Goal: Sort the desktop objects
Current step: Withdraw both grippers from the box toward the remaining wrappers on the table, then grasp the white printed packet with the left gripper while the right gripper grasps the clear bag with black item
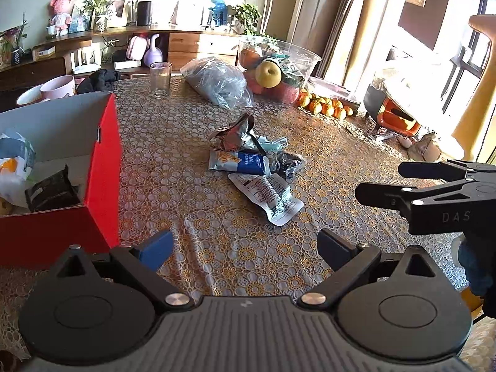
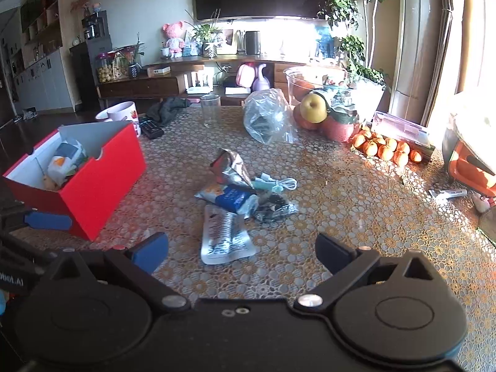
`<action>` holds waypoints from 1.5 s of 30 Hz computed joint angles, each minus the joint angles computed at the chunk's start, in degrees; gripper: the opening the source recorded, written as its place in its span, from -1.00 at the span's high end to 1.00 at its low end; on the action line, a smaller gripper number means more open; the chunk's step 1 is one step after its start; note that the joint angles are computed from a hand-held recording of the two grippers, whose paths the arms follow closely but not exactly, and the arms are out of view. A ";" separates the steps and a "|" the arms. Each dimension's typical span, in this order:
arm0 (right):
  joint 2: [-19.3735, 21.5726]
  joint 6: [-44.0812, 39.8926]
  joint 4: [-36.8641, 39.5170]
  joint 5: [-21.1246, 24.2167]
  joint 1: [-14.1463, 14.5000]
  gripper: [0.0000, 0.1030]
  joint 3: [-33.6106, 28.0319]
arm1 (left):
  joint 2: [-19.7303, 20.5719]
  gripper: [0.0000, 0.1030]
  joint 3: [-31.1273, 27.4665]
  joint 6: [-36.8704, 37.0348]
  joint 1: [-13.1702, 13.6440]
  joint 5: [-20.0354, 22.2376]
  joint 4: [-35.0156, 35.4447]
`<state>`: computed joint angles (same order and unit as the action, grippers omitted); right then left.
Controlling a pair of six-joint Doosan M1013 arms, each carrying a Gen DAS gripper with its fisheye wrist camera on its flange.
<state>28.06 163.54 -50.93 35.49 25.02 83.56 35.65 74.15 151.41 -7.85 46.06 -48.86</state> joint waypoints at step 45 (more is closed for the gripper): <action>10.64 -20.47 16.62 -2.85 -8.72 -0.78 -9.83 | 8.61 -0.93 -5.26 -26.17 -10.44 -20.03 18.38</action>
